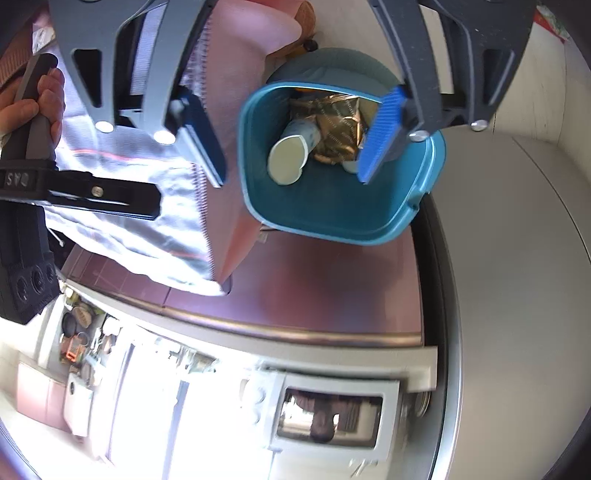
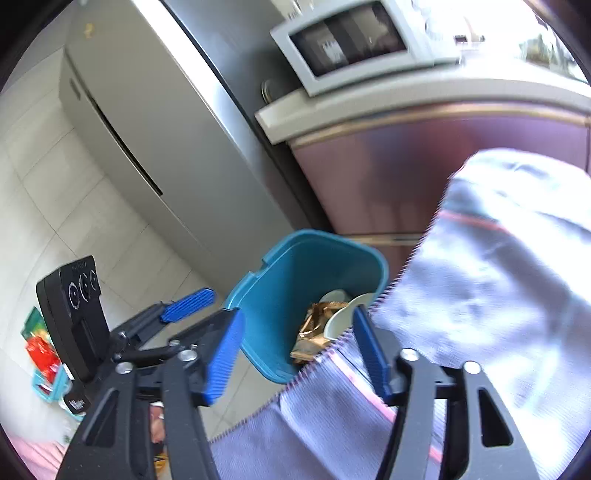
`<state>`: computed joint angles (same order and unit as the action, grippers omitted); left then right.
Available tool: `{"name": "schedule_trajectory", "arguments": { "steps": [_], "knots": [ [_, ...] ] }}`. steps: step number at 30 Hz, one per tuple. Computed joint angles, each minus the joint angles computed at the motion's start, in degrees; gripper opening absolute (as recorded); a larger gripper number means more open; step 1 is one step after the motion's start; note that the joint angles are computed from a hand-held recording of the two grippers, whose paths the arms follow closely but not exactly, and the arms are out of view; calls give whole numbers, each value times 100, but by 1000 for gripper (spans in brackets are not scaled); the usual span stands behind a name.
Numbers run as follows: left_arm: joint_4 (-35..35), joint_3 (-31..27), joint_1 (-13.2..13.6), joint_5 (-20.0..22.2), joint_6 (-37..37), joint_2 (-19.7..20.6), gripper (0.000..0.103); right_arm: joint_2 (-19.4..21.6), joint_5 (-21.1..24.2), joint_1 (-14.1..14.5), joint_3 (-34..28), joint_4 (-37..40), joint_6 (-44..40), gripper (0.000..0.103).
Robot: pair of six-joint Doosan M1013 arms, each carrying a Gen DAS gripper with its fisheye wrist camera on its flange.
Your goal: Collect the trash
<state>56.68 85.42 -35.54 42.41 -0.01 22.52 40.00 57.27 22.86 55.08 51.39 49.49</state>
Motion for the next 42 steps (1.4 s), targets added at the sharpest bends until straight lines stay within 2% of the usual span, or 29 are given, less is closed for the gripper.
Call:
{"name": "schedule_trajectory", "arguments": {
  "steps": [1, 2, 7, 14, 19, 21, 26, 29, 35, 42],
  "knots": [
    [128, 7, -48, 40, -103, -21, 93, -129, -258, -11, 202, -5, -138, 77],
    [324, 9, -108, 96, -246, -34, 97, -276, -549, -31, 435, 25, -322, 80],
    [958, -112, -409, 461, -526, -5, 97, -859, -1700, -140, 1386, 405, -1118, 96],
    [1712, -345, -778, 802, -942, 128, 97, -1522, -3399, -228, 2452, 1201, -2379, 96],
    [2066, -547, -967, 1046, -1099, 249, 97, -1806, -4186, -257, 2953, 2763, -3985, 96],
    [2188, -646, -1043, 1181, -1089, 305, 97, -1906, -4380, -281, 3126, 3551, -4787, 96],
    [2537, -792, -1239, 1555, -1147, 440, 97, -2062, -4486, -372, 3432, 5406, -6534, 96],
    [2642, -807, -1274, 1518, -1218, 460, 97, -2102, -4602, -375, 3506, 5777, -6881, 96],
    [2769, -850, -1332, 1554, -1192, 520, 97, -2171, -4735, -392, 3630, 7173, -8114, 96],
    [2876, -843, -1339, 1537, -1309, 518, 97, -2227, -4777, -405, 3721, 8040, -8920, 96]
  ]
}}
